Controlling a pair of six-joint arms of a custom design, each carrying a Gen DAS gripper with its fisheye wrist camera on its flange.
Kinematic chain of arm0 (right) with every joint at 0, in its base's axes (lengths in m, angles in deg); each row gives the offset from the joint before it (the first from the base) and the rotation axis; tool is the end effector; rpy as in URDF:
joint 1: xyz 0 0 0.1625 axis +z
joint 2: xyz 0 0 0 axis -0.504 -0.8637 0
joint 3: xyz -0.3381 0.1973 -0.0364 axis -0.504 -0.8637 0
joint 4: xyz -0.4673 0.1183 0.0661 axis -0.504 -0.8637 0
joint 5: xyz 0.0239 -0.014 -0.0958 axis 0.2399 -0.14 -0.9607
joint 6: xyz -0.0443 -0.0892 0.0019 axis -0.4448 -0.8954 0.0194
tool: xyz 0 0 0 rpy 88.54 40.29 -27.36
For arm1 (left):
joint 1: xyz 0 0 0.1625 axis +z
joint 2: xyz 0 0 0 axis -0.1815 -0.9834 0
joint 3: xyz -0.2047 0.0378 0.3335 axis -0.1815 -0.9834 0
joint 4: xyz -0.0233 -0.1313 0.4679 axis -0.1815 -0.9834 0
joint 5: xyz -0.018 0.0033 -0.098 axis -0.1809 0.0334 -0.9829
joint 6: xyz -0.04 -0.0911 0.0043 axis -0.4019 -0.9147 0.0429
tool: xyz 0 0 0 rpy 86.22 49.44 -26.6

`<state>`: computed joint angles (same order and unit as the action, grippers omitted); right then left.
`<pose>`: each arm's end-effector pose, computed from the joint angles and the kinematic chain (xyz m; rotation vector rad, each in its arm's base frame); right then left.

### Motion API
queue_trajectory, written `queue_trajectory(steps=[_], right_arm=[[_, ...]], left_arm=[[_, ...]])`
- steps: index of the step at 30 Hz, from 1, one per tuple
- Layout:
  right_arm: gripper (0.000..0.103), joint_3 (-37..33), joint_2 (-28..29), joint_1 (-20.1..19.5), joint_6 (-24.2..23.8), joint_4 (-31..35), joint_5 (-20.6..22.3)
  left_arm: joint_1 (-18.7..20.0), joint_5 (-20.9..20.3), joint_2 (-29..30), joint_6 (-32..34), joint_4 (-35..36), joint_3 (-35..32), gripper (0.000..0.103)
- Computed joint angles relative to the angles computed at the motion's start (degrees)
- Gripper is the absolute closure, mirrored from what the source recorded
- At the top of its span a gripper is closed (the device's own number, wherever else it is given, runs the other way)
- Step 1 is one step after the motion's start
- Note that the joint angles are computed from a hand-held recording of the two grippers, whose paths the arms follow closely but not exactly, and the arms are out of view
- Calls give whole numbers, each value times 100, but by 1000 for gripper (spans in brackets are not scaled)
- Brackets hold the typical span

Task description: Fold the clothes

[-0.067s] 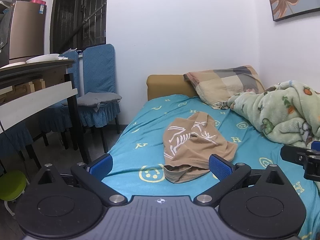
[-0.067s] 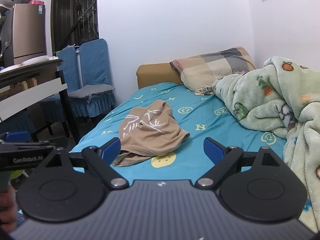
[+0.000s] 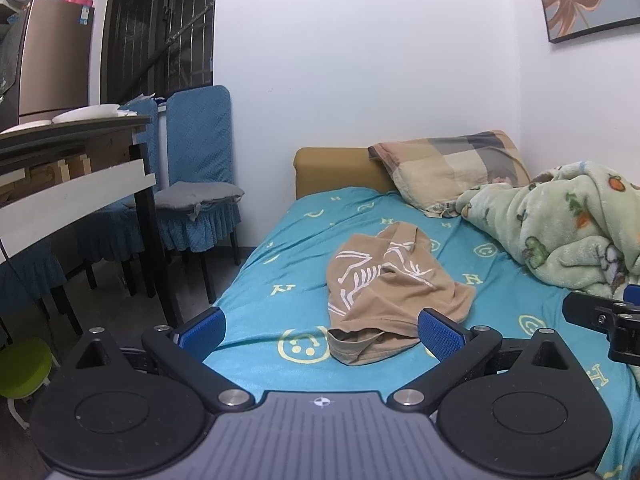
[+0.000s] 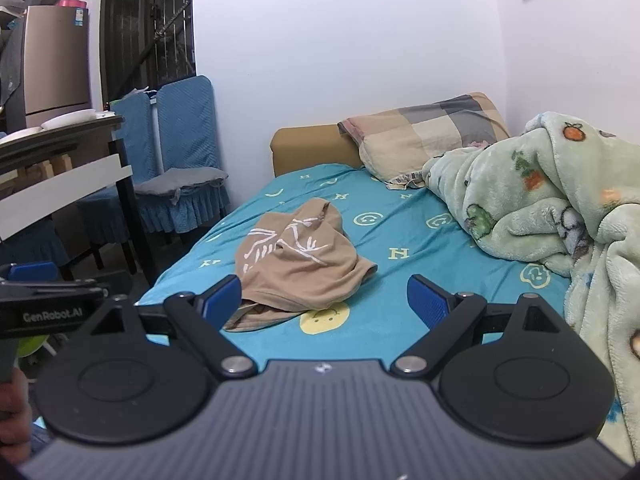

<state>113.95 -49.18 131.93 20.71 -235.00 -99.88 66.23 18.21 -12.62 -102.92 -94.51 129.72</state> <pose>0.2429 -0.6352 0.0916 0.7759 -2.2144 1.3735 -0.1446 -0.6003 0.2127 0.3843 1.8478 -1.3619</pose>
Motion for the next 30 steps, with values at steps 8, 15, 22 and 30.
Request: queue_trajectory(steps=[8,15,22,30], right_arm=[[12,-96,38,4,58,91,-57],[12,-60,43,-38,204,-87,-49],[12,-55,31,-27,220,-17,-43],[12,-88,53,-24,222,-47,-89]], left_arm=[[2,-41,49,-150,136,-78,0],[5,-54,97,-279,270,-149,0],[15,-41,88,-250,198,-114,0],[11,-41,80,-224,183,-107,0]])
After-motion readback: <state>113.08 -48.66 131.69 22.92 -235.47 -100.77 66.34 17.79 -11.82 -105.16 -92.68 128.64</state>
